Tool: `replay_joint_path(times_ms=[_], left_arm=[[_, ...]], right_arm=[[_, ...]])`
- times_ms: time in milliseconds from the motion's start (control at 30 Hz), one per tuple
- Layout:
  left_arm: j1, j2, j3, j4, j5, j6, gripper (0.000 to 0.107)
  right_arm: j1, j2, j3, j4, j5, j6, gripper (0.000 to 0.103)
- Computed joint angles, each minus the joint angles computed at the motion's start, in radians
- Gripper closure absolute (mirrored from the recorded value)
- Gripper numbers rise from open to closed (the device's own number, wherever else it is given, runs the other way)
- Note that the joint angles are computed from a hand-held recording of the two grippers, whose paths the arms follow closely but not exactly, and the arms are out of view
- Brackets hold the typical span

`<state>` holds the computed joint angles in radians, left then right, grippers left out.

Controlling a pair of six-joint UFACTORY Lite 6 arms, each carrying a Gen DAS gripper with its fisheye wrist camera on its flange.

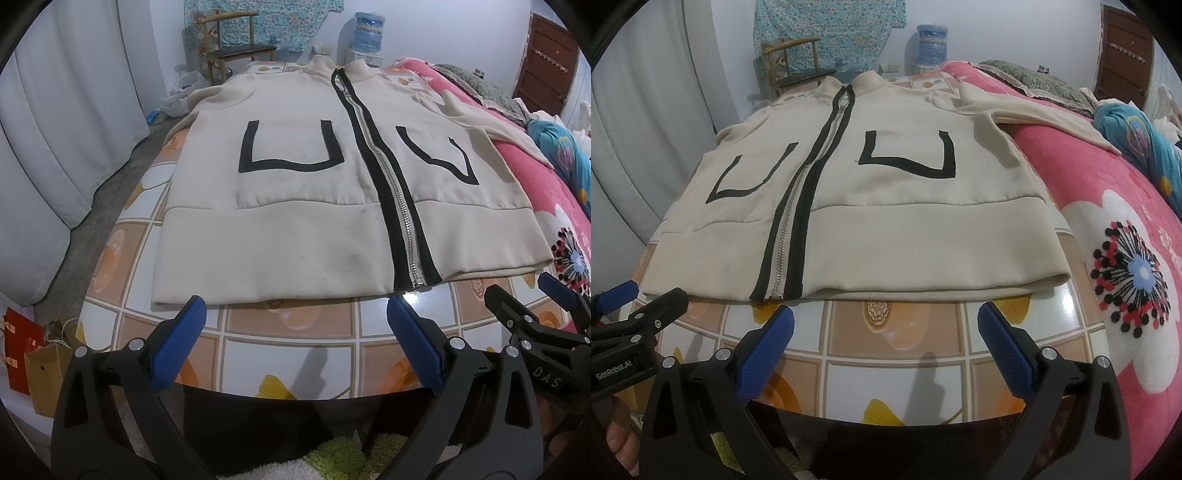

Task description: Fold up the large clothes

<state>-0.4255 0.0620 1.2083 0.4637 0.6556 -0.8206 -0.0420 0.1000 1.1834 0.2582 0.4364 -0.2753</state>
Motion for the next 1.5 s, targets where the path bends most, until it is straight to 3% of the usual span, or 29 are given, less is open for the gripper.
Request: replay_joint_path(times_ms=[1500], left_arm=[[0.036, 0.032, 0.01, -0.027, -0.022, 0.04, 0.012]], right_arm=[[0.013, 0.036, 0.026, -0.036, 0.011, 0.033, 0.006]])
